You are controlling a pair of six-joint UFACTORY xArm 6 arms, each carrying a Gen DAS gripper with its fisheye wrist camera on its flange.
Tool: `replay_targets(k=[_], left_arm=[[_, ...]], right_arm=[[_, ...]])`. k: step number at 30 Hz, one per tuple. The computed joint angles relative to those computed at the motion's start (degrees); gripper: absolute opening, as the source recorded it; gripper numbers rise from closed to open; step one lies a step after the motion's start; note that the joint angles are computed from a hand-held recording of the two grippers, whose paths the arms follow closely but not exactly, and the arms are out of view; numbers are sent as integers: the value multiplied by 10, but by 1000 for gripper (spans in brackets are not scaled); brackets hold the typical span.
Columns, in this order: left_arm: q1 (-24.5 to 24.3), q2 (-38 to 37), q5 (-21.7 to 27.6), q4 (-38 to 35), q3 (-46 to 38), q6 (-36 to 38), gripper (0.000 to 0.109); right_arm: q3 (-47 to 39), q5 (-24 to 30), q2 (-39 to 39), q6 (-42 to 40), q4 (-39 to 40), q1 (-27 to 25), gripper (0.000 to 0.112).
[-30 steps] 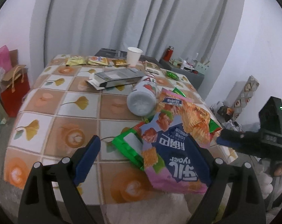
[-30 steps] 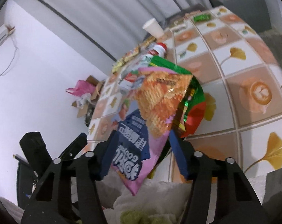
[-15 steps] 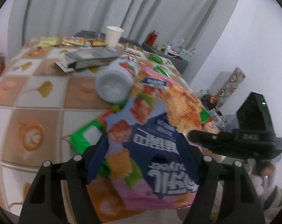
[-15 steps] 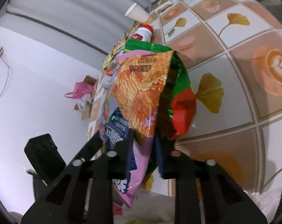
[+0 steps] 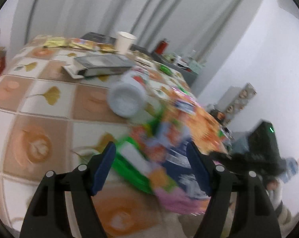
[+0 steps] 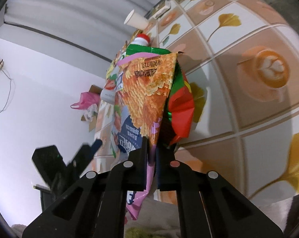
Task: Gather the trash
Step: 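Grasp the orange chip bag with the right tool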
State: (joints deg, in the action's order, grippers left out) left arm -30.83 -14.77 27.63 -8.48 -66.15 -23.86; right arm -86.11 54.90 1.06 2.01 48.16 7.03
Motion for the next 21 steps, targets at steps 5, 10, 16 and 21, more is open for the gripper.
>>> replay_targets(k=[5, 10, 16, 21], left_arm=[[23, 72, 84, 11, -77, 13, 58], [12, 94, 83, -51, -88, 72, 35], [-5, 93, 103, -73, -93, 106, 26], [-5, 79, 119, -153, -83, 137, 24]], right_arm=[[9, 8, -8, -14, 15, -13, 5], [17, 10, -11, -28, 21, -20, 5], [29, 19, -19, -44, 36, -39, 5], [43, 30, -24, -63, 54, -59, 5]])
